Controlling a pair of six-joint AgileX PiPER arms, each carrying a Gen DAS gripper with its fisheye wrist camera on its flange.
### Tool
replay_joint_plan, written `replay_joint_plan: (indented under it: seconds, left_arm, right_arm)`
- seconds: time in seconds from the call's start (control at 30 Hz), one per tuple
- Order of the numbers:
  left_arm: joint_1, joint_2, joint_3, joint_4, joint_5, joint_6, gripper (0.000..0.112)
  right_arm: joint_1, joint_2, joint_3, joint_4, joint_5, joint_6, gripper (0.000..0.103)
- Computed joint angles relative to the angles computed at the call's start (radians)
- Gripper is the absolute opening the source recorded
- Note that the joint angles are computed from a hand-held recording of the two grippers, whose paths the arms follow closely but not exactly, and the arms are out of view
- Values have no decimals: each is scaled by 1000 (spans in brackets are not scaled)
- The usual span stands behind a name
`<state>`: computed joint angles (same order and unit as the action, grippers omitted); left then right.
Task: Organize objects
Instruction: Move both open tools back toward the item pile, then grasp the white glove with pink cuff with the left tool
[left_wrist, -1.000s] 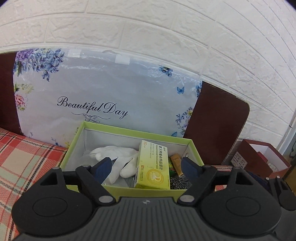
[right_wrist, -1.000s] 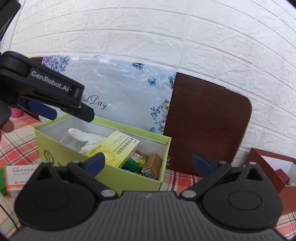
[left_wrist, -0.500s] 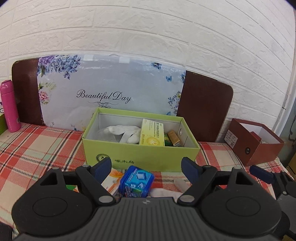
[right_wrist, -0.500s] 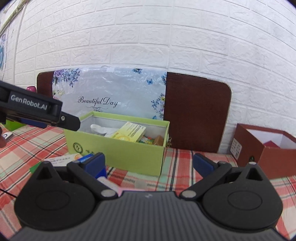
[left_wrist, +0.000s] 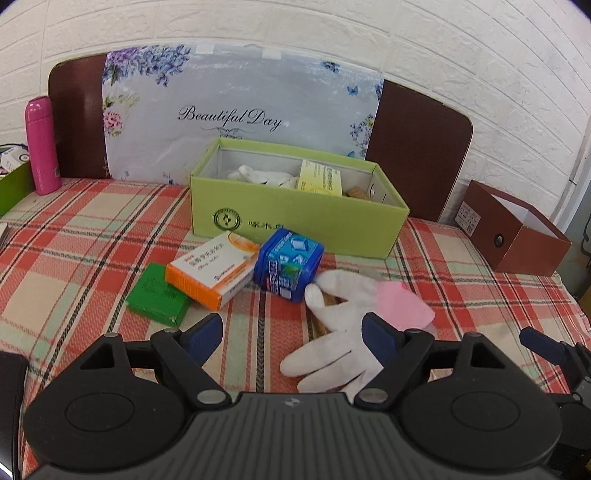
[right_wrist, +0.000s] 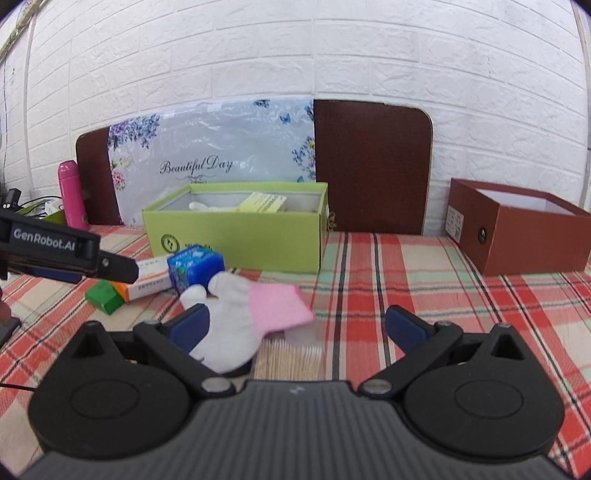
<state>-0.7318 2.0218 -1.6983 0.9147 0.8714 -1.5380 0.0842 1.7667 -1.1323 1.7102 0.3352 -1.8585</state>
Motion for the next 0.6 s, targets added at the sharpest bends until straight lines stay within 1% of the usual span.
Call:
replay_joint_plan:
  seconds: [0.07,0.2,0.3,0.33,0.47,0.6]
  left_arm:
    - [2,-14,53,-1,-37,-29,85]
    - [11,-38,157,52,-145,-116,85]
    - [31,-32,183,67,-243,-127,86]
    - [38,-16,170,62,-268,-113,86]
    - [61,66,82,20,-298,-51,86]
    - [86,145,-13,-22,-308,13,86]
  right_arm:
    - [-4,-4,23,-1,-1,3,103]
    - [-4,-4,63,-18,-7,14,103]
    - [-2,-1,89,-39,-14,24,103]
    - [-1,-1,96,-44,-18,28,103]
    - [-3,-6,113,-55,-20,36,103]
    - [-11,-5,113,-64,-23,43,103]
